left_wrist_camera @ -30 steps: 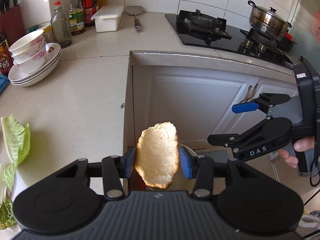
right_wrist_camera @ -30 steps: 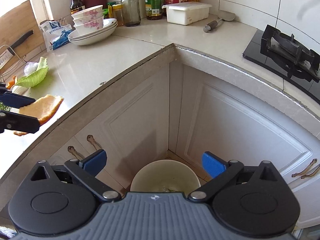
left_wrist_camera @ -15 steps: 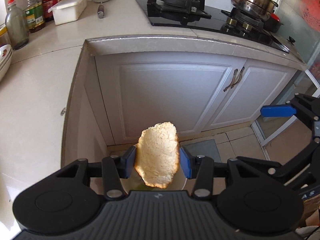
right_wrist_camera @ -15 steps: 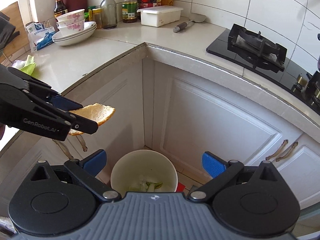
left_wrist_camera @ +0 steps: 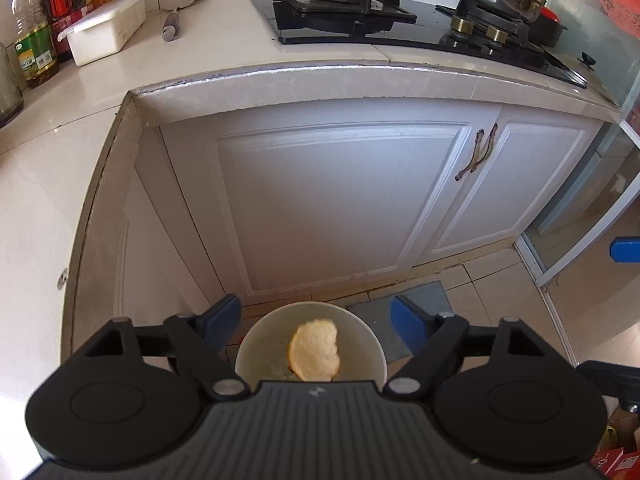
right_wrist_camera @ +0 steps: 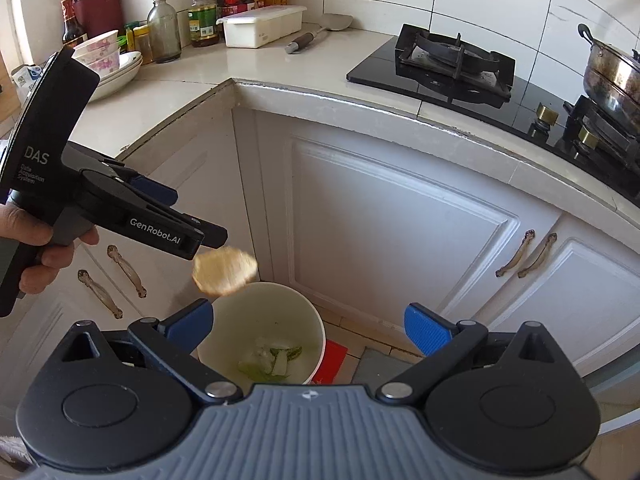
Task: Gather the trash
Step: 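Open the right tool over the bin while the left tool releases the bread crust into it, then move both tools back over the food scraps on the counter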
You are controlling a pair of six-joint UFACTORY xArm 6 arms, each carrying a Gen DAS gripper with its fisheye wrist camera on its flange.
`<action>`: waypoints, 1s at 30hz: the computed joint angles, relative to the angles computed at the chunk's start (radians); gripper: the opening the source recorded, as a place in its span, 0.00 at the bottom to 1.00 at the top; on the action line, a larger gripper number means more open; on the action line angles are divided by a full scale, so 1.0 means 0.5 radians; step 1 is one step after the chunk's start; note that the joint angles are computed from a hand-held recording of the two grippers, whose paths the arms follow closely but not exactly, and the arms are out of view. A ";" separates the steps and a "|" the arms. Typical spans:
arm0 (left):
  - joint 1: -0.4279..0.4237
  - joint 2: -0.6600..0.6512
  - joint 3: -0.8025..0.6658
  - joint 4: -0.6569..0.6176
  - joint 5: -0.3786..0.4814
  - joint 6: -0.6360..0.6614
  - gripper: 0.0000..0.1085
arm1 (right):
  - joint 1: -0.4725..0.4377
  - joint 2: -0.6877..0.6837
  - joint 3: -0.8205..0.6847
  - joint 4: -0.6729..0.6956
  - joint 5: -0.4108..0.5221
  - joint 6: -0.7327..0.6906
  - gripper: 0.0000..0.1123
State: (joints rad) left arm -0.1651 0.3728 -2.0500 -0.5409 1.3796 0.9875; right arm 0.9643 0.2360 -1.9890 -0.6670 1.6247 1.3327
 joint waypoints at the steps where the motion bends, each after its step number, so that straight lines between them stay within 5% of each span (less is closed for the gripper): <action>1: -0.002 0.000 -0.001 -0.003 -0.010 0.000 0.76 | 0.002 -0.002 0.001 -0.002 0.004 0.006 0.92; 30: 0.184 -0.257 0.129 -0.087 -0.139 -0.083 0.85 | -0.031 0.289 -0.448 -0.045 -0.020 -0.296 0.92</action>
State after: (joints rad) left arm -0.0730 0.2443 -1.9855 -0.5842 1.3100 0.9461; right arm 0.9489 0.3803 -2.2132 -0.6897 1.6145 1.1849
